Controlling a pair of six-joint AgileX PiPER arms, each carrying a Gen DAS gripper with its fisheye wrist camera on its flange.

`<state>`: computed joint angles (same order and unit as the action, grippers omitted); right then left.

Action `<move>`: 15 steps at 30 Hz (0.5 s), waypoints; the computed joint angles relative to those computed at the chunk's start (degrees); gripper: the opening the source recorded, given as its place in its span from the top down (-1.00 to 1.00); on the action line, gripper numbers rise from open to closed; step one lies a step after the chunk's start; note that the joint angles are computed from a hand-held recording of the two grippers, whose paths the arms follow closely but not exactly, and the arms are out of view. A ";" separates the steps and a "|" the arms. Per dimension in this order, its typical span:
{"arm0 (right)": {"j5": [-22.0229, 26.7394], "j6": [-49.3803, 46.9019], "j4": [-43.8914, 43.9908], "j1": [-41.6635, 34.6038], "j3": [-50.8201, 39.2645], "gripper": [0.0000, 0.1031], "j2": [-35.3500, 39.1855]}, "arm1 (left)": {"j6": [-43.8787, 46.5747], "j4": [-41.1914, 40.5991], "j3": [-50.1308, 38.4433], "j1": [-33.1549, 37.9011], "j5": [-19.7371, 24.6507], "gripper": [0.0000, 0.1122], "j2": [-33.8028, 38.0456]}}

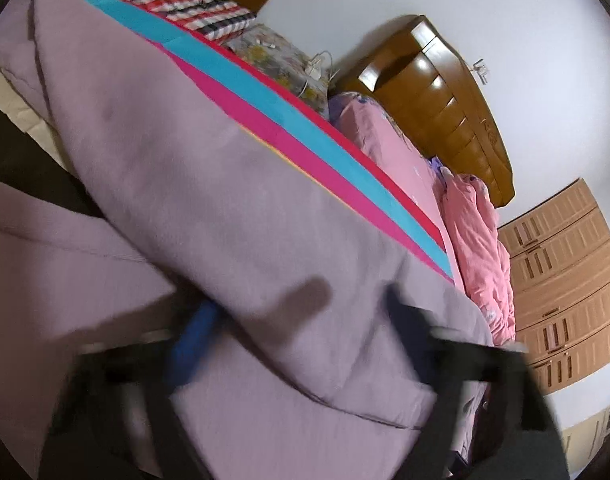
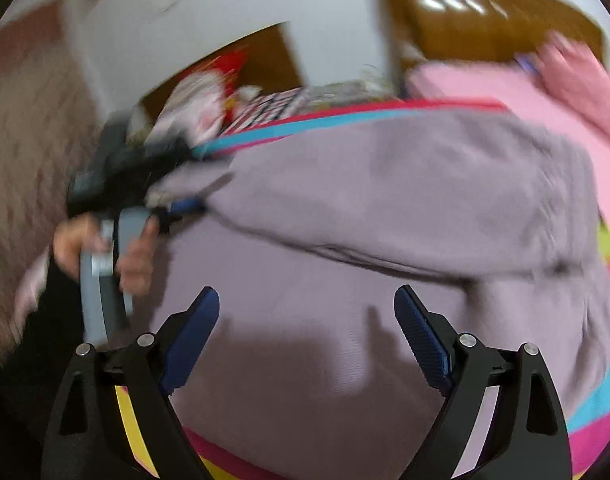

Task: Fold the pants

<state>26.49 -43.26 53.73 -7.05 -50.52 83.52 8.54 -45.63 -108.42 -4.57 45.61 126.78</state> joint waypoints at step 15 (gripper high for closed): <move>3.40 11.75 13.01 -10.05 -5.97 -0.31 10.05 | 21.48 -21.68 12.23 4.96 -0.24 0.80 -5.61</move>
